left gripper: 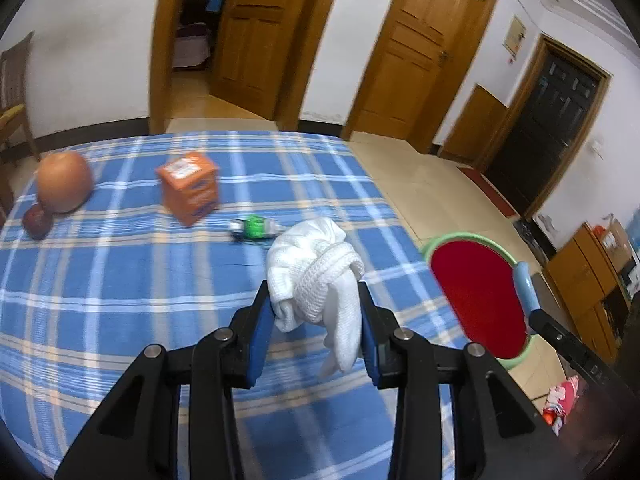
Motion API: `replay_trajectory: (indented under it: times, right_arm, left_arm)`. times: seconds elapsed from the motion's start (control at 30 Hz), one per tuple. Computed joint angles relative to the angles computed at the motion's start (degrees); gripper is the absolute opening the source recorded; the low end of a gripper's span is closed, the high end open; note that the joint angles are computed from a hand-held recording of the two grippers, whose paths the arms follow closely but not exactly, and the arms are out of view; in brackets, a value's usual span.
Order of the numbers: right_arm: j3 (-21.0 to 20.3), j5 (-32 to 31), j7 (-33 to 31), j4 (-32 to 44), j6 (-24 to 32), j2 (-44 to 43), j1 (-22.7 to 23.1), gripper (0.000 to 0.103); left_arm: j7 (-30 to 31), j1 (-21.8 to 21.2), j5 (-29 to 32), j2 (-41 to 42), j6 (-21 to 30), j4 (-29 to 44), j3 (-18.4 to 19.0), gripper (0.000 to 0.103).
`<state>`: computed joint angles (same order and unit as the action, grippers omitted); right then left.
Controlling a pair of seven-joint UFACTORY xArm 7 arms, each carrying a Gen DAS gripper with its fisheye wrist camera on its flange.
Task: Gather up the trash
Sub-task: 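Carry the white cloth and blue tube over the red bucket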
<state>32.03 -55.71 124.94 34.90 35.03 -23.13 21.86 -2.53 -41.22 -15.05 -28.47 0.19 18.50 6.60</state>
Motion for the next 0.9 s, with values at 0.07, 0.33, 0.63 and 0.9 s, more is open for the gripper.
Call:
replay_trajectory:
  times: [0.07, 0.33, 0.63, 0.9]
  right_arm:
    - [-0.5, 1.6, -0.1, -1.9, 0.3, -2.1, 0.7, 0.026]
    - [0.4, 8.2, -1.8, -8.0, 0.1, -9.4, 0.1, 0.026]
    - [2.2, 16.0, -4.9, -13.2, -0.1, -16.2, -1.6, 0.026]
    - [3.1, 21.7, -7.6, -16.6, -0.3, -20.2, -2.1, 0.027]
  left_arm:
    - [-0.4, -1.1, 0.0, 1.1, 0.0, 0.9, -0.9, 0.039]
    - [-1.1, -5.3, -0.3, 6.1, -0.5, 4.9, -3.6, 0.039]
    - [0.7, -7.8, -2.0, 12.3, 0.1, 10.0, -6.6, 0.039]
    - [0.5, -3.9, -1.1, 16.7, 1.1, 14.0, -13.7, 0.039]
